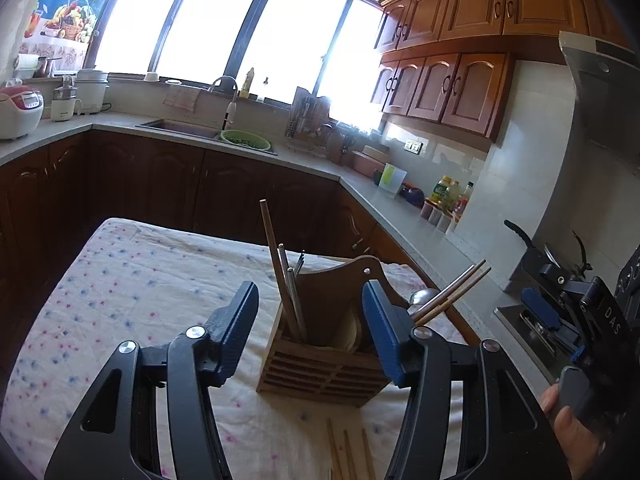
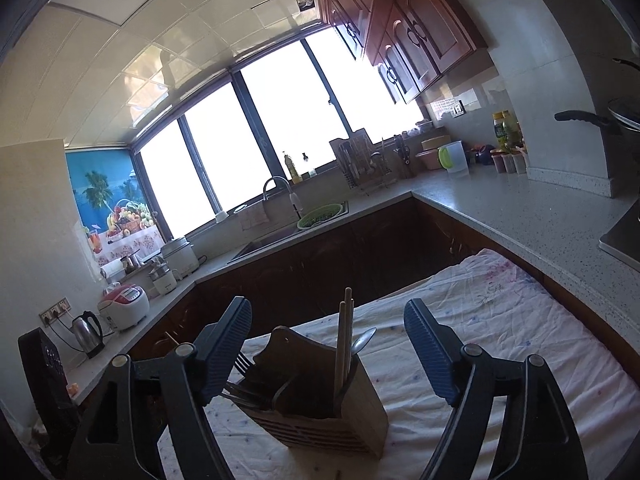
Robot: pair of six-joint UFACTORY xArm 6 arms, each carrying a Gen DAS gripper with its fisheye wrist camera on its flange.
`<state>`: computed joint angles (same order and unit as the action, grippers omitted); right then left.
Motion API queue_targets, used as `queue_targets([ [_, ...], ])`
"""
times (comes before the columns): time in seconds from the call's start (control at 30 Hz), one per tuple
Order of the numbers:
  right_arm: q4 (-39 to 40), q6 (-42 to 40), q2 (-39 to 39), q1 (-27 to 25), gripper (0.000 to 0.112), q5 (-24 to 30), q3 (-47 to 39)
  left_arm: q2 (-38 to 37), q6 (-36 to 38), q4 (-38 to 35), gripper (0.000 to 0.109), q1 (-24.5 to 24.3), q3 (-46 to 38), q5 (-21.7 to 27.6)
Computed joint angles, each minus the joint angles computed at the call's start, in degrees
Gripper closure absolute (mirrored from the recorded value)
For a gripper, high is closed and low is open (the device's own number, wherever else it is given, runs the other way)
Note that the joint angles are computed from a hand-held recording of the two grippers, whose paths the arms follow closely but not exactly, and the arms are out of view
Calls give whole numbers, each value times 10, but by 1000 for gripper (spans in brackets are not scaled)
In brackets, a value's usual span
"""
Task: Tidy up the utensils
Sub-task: 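Move both open tools back over the remaining chopsticks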
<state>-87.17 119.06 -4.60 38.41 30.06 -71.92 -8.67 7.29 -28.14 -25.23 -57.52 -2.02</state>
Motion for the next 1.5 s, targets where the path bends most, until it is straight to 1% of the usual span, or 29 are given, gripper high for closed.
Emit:
queue_targets([
  [0.03, -3, 3, -4, 2, 20, -1, 5, -9, -10, 12, 43, 1, 11, -4],
  [0.07, -5, 4, -9, 3, 18, -1, 10, -19, -39, 44, 38, 6, 24, -7],
  [0.1, -5, 4, -13, 6, 16, 0, 16, -28, -81, 86, 36, 12, 37, -9],
  [0.13, -5, 4, -18, 9, 14, 1, 23, -38, -99, 105, 33, 16, 48, -10],
  [0.2, -4, 11, -30, 14, 12, 1, 40, -56, -91, 93, 31, 15, 67, -8],
  [0.23, -2, 16, -36, 17, 12, 1, 49, -65, -97, 99, 30, 16, 78, -6],
  [0.33, 10, 24, -53, 27, 12, 7, 78, -86, -101, 103, 30, 18, 104, -2],
  [0.43, 18, 36, -69, 40, 11, 19, 110, -101, -129, 133, 30, 24, 124, 8],
  [0.6, 55, 34, -93, 49, 11, 18, 158, -130, -135, 131, 30, 22, 158, 27],
  [0.7, 70, 33, -109, 58, 11, 27, 183, -146, -142, 137, 30, 19, 181, 39],
  [0.87, 91, 28, -124, 74, 11, 42, 208, -159, -139, 131, 30, 10, 206, 64],
  [0.93, 96, 31, -126, 80, 11, 45, 215, -163, -145, 140, 30, 7, 214, 73],
  [1.17, 114, 33, -130, 83, 11, 39, 232, -164, -148, 161, 30, -5, 228, 94],
  [1.27, 117, 31, -130, 82, 11, 34, 238, -155, -167, 189, 30, -6, 222, 108],
  [1.33, 119, 28, -130, 80, 11, 30, 240, -148, -171, 195, 30, -6, 217, 116],
  [1.47, 134, 8, -123, 73, 13, 17, 238, -135, -177, 199, 30, -6, 210, 131],
  [1.5, 141, -3, -119, 71, 14, 13, 236, -133, -173, 195, 30, -6, 209, 136],
])
